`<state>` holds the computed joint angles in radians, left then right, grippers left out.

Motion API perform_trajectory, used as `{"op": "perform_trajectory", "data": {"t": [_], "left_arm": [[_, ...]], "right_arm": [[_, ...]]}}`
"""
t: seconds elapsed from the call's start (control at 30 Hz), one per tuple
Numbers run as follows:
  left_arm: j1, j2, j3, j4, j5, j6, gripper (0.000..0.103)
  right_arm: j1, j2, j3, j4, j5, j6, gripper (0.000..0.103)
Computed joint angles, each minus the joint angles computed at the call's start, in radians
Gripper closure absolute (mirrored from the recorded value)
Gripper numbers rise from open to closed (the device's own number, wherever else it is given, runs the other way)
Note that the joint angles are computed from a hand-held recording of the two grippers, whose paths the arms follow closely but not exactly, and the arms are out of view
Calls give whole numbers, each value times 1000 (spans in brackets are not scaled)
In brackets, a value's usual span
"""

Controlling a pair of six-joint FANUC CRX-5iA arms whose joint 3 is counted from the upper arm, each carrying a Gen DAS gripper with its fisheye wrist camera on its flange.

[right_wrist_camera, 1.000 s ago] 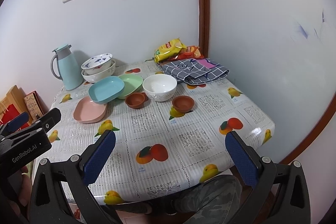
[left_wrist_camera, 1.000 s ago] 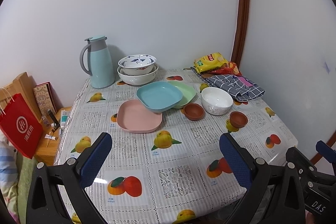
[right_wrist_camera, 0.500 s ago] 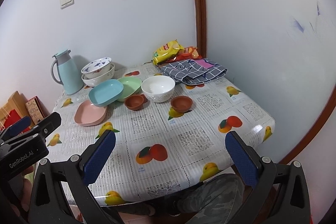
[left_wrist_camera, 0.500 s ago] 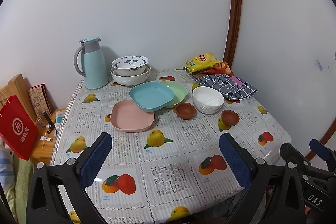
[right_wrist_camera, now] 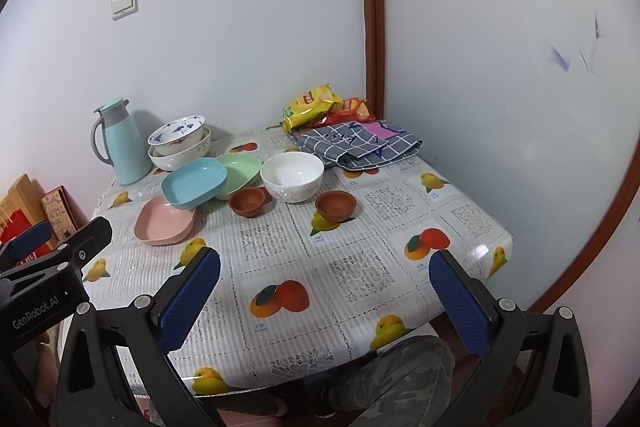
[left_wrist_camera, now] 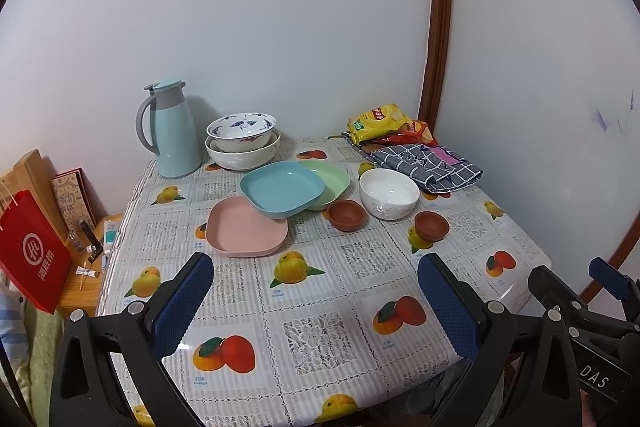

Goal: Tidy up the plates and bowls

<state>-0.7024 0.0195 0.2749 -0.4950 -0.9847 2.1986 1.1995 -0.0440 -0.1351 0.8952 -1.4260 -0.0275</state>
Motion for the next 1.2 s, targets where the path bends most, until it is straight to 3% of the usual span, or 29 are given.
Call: {"op": "perform_trajectory", "data": {"t": [0.67,1.2], "left_arm": [[40,60,58,62,15,-70,0],[129,155,127,175,10,-163,0]], "right_arm": [[-30,38,44,-18,-9,40,0],[-106,103,132,-41,29,108,0]]}}
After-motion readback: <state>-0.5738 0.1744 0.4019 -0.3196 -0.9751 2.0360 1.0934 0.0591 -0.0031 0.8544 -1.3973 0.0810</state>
